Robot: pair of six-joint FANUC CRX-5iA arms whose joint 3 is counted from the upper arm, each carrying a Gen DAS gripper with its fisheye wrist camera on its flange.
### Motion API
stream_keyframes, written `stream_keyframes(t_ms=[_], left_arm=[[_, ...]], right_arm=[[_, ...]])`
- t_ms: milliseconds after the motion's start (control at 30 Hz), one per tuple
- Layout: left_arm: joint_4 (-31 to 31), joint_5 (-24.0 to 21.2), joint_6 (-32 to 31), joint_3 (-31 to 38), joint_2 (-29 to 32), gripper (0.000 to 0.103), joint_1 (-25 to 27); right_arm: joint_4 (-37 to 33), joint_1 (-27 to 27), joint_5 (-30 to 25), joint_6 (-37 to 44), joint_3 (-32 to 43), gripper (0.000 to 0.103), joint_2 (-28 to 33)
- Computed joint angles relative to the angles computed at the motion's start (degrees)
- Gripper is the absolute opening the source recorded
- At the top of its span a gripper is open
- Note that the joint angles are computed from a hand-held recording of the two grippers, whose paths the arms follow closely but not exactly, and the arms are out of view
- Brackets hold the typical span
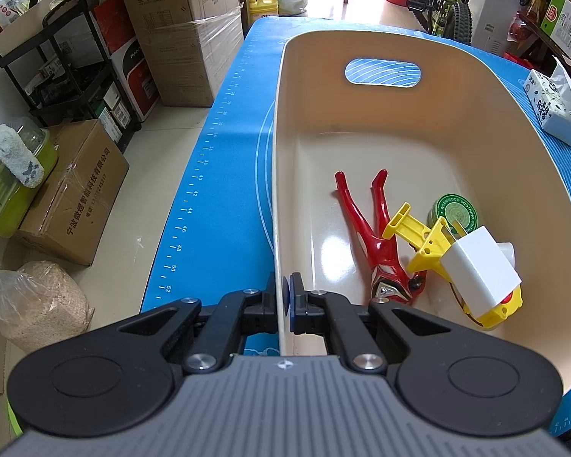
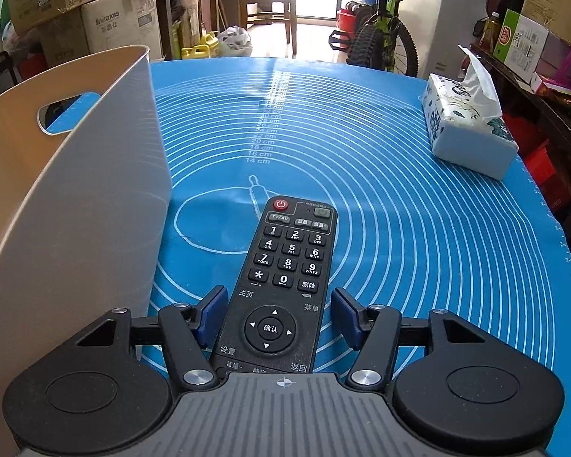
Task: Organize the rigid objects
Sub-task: 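Grasp the black TV remote with the right gripper, then lift the remote and carry it over the basket with the right gripper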
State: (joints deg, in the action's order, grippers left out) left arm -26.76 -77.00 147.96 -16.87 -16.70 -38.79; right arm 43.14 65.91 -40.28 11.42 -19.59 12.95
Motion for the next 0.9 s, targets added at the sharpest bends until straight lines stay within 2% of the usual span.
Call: stream_keyframes(t_ms=[67, 233, 500, 900], left_arm=[[0.0, 0.0, 0.0, 0.0, 0.0, 0.006, 0.0], [0.2, 0.1, -0.1, -0.1, -0.1, 0.006, 0.1], [0.2, 0.2, 0.0, 0.0, 0.1, 0.006, 0.2], [0.3, 0.3, 0.1, 0.0, 0.1, 0.006, 0.2]], right_arm=[[0.3, 0.1, 0.5, -0.4, -0.2, 0.058, -0.1], [0.5, 0.1, 0.6, -2.9, -0.9, 0.054, -0.7], [6.9, -0.4, 2.4, -10.2, -5.1, 0.054, -3.4], [13.0, -0.3, 2.9, -15.9, -8.4, 0.054, -7.6]])
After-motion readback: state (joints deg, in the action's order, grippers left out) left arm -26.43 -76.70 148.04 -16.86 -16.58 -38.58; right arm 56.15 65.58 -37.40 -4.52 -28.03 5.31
